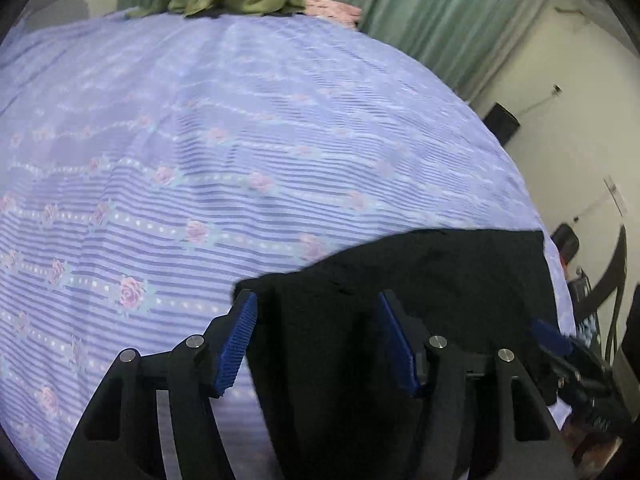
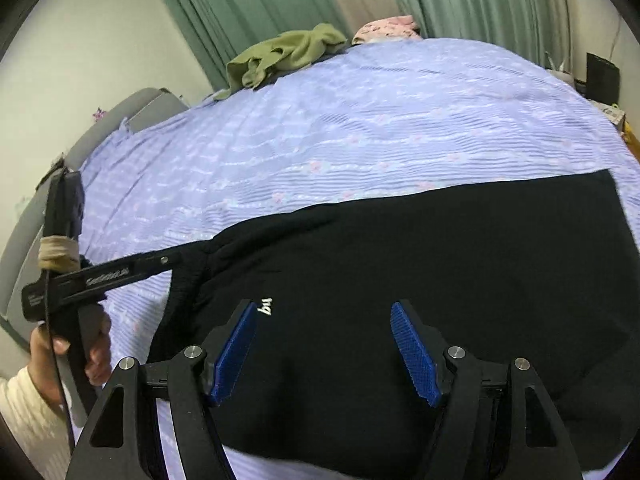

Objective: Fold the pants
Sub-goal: 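Lift the fold with the left gripper and fold it over the shorts, then grasp the folded black shorts' edge with the left gripper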

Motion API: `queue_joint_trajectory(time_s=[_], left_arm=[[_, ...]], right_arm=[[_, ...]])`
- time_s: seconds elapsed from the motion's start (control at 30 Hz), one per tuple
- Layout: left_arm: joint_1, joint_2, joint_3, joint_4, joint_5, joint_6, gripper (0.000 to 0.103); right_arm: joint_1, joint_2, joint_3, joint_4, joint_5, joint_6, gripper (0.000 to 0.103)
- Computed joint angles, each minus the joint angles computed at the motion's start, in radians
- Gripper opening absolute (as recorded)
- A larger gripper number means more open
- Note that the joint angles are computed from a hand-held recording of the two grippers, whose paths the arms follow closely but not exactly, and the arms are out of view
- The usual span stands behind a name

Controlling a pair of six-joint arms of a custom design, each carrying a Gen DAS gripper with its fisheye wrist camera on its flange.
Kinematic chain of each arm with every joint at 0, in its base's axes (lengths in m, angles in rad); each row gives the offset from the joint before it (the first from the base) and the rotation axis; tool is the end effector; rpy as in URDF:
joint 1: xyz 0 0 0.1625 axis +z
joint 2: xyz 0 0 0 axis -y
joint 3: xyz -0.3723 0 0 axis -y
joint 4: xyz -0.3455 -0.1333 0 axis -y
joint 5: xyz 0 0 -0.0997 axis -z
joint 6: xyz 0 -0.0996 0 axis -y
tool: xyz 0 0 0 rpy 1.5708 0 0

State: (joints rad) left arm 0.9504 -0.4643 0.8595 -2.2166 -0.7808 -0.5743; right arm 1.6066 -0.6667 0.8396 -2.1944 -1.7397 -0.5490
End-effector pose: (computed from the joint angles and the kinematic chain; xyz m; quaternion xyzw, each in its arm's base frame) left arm -0.2791 -0.7417 0.1530 -0.0270 0.9166 -0.3101 0.2508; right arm 0.1439 -0.7608 0.2883 0.2619 -0.9354 0.1945 0.1360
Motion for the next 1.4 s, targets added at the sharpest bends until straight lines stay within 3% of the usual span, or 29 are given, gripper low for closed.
queue_joint_trajectory(time_s=[0.07,0.17,0.27,0.4,0.77,0.87,0.97,1.07,1.2,1.3,1.4], left_arm=[[0.017,0.001,0.000,-0.011,-0.021,-0.015,0.060],[0.032,0.004,-0.001,-0.015,-0.062,-0.013,0.048],[0.022,0.003,0.010,-0.034,-0.029,0.002,0.020],[0.015,-0.032,0.081,-0.147,-0.021,0.031,0.018],[0.019,-0.014,0.064,-0.096,0.060,-0.008,0.019],[0.012,0.009,0.015,-0.011,0.102,-0.028,0.024],[-0.015,0.027,-0.042,0.132,0.194,-0.072,0.046],[-0.068,-0.013,0.029,0.098,0.270,-0.017,0.069],[-0.124,-0.096,0.181,0.023,0.252,-0.025,0.078],[-0.159,-0.159,0.311,-0.013,0.239,-0.113,0.084],[-0.172,-0.205,0.414,-0.039,0.208,-0.228,0.085]], right_arm=[[0.002,0.004,0.011,-0.004,-0.007,0.004,0.070],[-0.002,-0.016,0.059,-0.028,-0.010,-0.003,0.070],[-0.002,-0.015,0.059,-0.022,-0.011,-0.017,0.070],[0.002,-0.016,0.062,-0.031,0.001,-0.026,0.070],[0.012,-0.021,0.100,-0.086,-0.025,-0.082,0.070],[0.013,-0.040,0.123,-0.113,-0.051,-0.082,0.070],[0.010,-0.071,0.146,-0.141,-0.064,-0.086,0.070],[0.009,-0.111,0.173,-0.187,-0.068,-0.100,0.070],[0.009,-0.170,0.221,-0.235,-0.072,-0.112,0.071],[0.003,-0.226,0.276,-0.254,-0.069,-0.098,0.078],[-0.004,-0.280,0.340,-0.277,-0.100,-0.078,0.078]])
